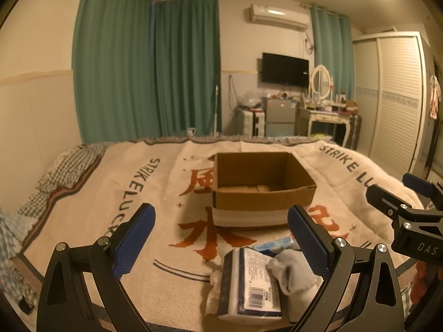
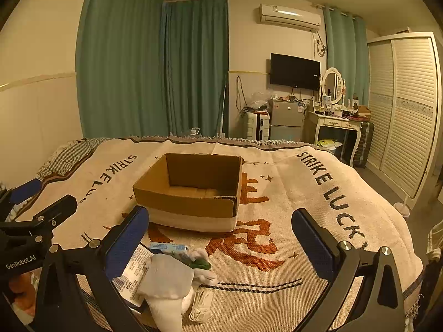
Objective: Organize soft objects
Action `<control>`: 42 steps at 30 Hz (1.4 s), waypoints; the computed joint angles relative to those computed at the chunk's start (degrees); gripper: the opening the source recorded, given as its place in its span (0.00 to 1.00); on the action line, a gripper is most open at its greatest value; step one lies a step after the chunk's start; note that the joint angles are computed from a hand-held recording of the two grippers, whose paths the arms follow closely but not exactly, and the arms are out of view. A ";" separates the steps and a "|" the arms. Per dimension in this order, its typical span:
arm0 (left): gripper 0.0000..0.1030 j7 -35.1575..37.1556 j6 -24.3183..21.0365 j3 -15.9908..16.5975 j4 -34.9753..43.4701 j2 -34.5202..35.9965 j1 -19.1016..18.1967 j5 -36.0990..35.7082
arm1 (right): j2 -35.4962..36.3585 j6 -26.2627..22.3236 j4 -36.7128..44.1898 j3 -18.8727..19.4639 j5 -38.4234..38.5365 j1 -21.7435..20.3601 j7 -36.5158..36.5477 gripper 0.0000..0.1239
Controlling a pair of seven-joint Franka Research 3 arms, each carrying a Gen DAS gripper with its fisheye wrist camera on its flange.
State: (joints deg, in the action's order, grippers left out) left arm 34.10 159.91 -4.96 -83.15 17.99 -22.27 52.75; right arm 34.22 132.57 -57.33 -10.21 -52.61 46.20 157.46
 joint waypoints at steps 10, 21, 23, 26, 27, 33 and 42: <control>0.95 -0.11 -0.12 0.13 -0.07 0.02 -0.09 0.21 | 0.00 0.31 -0.22 -0.03 0.33 -0.15 -0.12 0.83; 0.95 0.22 -0.47 -0.01 -0.21 -0.02 0.01 0.01 | -0.04 0.17 -0.39 0.08 0.49 -0.22 -0.08 0.83; 0.95 0.22 -0.74 -0.04 -0.34 -0.17 -0.09 0.15 | -0.08 0.11 -0.47 0.13 0.61 -0.25 -0.12 0.83; 0.95 0.36 -0.90 -0.20 -0.36 -0.20 0.04 -0.05 | -0.33 0.07 -0.78 0.13 0.57 -0.26 0.07 0.83; 0.95 0.34 -0.97 -0.20 -0.38 -0.23 0.02 -0.04 | -0.36 0.06 -0.80 0.14 0.55 -0.27 0.13 0.83; 0.95 0.90 -1.17 -0.28 0.00 -0.06 0.16 -0.44 | -0.55 0.00 -1.03 0.25 0.46 -0.38 0.22 0.83; 0.95 1.46 -1.40 -0.29 0.09 -0.06 0.23 -0.87 | 0.08 -0.30 -0.19 0.28 0.73 -0.49 -0.54 0.83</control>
